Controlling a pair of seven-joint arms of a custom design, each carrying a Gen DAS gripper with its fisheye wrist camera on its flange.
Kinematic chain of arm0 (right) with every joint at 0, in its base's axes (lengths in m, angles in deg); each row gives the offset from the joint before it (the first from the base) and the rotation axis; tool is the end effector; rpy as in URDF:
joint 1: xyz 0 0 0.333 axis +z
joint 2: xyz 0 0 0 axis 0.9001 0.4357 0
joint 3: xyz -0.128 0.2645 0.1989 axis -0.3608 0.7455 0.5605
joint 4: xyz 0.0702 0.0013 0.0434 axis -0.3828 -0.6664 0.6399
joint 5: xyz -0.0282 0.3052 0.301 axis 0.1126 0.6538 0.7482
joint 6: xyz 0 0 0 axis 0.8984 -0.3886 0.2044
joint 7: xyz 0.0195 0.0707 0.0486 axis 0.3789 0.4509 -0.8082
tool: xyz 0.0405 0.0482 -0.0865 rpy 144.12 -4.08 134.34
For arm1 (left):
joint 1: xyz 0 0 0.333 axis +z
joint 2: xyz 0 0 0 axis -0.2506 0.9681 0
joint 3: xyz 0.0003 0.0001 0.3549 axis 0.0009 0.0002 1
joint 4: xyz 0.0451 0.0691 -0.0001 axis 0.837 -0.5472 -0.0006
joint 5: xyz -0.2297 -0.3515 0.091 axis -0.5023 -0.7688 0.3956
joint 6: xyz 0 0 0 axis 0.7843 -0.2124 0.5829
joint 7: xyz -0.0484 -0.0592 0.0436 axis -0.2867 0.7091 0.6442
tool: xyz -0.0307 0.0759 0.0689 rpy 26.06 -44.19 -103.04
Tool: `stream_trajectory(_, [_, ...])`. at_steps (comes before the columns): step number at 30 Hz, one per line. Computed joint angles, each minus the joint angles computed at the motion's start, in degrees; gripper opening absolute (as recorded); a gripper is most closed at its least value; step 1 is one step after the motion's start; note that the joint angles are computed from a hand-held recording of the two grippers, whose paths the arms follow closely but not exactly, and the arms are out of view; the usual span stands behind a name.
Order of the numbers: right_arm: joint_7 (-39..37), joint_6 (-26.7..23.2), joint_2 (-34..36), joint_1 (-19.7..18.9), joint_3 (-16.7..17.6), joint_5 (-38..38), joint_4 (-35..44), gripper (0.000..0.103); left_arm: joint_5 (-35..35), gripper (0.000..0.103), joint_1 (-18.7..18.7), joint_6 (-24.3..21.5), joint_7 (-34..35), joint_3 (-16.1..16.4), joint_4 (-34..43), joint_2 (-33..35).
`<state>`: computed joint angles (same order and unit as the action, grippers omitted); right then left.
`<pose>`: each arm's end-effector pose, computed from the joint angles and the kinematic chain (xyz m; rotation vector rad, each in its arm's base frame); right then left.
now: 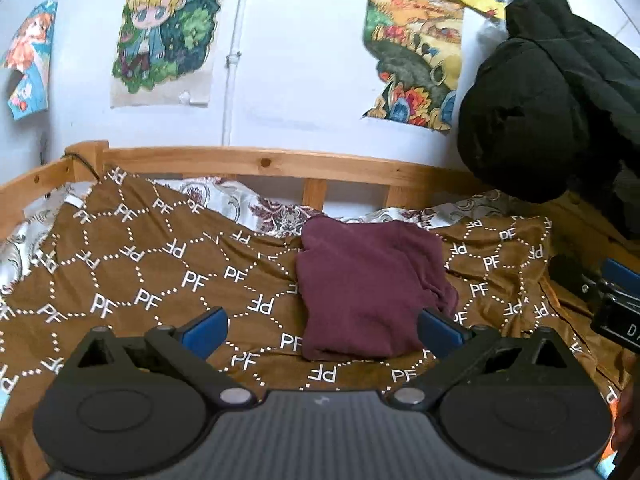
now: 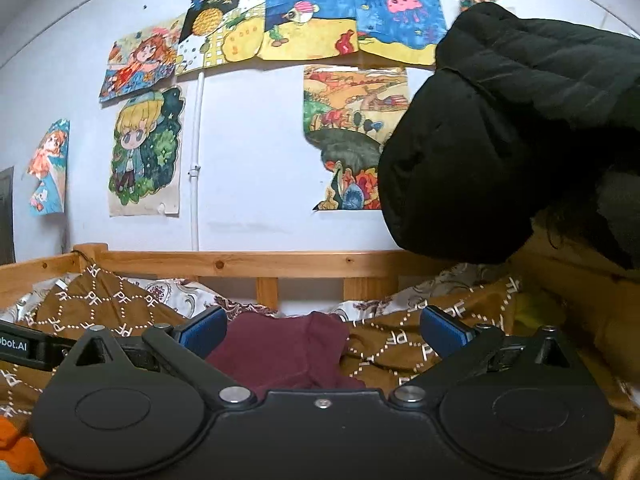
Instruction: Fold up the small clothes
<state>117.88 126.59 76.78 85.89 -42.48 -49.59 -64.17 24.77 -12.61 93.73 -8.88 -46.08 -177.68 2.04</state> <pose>0.6718 0.2776 0.5875 -1.4291 1.1014 -0.9064 0.6313 -0.0910 0.5828 -1.6671 1.3907 -1.0183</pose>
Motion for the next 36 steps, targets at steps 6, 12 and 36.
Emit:
stream_trajectory(6, [5.02, 2.84, -5.91, -1.48, 2.39, -1.6, -8.53, 0.102, 10.57, 0.102, 0.73, 0.16, -9.08, -0.87, -3.84, -4.51])
stream_trajectory(12, [6.66, 5.23, -11.37, 0.33, 1.43, -0.73, -16.02, 0.102, 11.87, 0.102, 2.37, 0.88, -9.79, -2.15, -8.06, -7.89])
stream_trajectory(36, [-4.62, 1.45, -13.84, 4.77, -0.26, 12.19, -20.32, 0.102, 4.99, 0.102, 3.1, -1.38, -2.98, -3.05, -12.9, -8.2])
